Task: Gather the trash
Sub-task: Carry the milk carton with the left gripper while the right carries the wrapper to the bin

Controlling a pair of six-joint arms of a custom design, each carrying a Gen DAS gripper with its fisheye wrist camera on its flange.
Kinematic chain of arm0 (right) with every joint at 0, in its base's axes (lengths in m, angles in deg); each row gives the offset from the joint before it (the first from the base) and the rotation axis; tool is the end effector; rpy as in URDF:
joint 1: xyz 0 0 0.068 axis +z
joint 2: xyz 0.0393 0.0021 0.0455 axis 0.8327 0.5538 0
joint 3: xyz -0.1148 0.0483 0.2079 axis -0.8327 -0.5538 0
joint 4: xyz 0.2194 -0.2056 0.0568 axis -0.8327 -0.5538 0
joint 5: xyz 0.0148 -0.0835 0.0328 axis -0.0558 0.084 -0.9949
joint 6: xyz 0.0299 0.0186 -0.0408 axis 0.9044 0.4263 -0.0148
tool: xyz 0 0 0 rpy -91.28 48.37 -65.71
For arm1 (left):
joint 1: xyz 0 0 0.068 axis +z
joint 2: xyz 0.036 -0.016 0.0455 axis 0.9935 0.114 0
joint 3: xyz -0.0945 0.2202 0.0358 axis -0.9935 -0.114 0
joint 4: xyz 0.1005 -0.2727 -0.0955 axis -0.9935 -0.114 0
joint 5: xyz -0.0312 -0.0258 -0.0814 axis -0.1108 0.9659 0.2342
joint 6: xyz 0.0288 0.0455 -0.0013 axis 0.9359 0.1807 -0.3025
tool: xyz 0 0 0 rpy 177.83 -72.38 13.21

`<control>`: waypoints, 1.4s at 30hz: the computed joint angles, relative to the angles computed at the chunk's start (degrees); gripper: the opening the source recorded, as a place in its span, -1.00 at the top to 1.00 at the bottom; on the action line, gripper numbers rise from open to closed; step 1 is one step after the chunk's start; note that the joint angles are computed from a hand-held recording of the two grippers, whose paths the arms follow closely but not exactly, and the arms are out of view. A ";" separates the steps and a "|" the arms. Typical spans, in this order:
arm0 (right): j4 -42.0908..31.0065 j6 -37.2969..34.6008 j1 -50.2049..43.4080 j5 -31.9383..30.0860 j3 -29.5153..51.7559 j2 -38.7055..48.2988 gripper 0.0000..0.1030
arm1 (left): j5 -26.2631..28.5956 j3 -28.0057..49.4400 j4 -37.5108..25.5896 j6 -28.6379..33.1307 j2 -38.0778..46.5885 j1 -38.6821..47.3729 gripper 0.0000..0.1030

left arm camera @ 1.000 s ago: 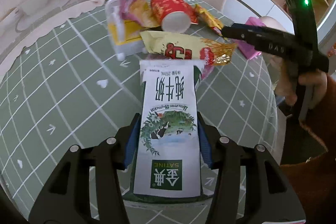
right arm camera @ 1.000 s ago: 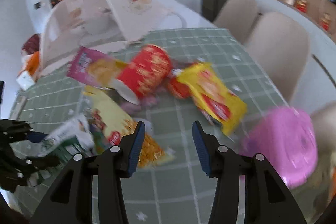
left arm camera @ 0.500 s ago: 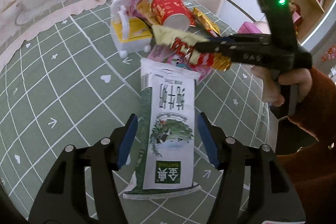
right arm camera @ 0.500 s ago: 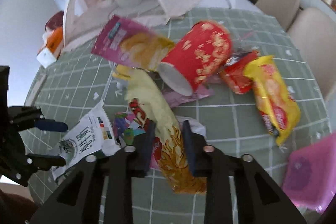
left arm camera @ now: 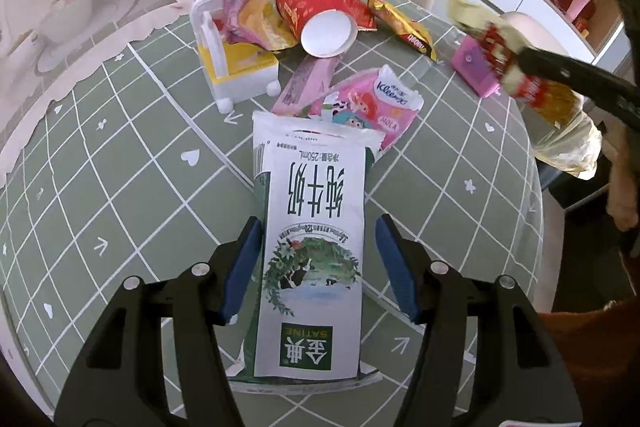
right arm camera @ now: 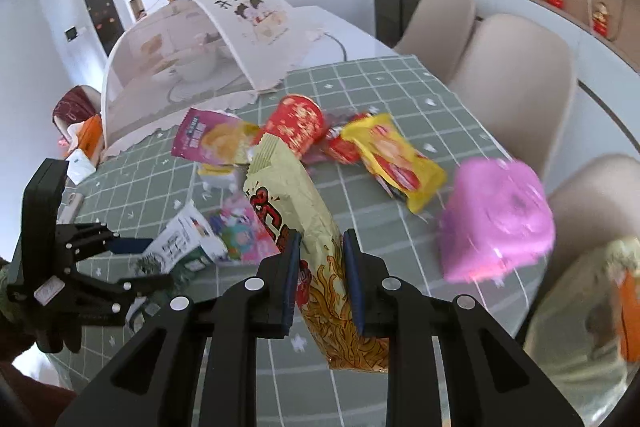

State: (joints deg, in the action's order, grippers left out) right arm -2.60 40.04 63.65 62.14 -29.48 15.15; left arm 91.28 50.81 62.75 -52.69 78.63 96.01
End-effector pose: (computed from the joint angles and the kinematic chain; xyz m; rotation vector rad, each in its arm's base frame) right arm 0.2832 0.0481 0.0902 -0.4530 2.4279 0.4221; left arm 0.2508 0.0437 0.0293 0.3153 2.6556 -0.2845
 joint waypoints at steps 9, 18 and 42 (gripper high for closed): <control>-6.24 -3.66 -9.88 -4.21 -5.94 -13.59 0.58 | 2.86 1.27 -3.44 -6.50 -5.24 -1.02 0.01; -14.79 -12.56 -29.21 -14.18 -2.87 -23.05 0.57 | 1.48 4.29 -1.51 -22.09 -27.35 -17.77 0.03; -10.31 -21.73 -74.98 -24.40 28.66 18.16 0.57 | -5.73 72.52 1.19 -33.86 43.26 -58.89 0.03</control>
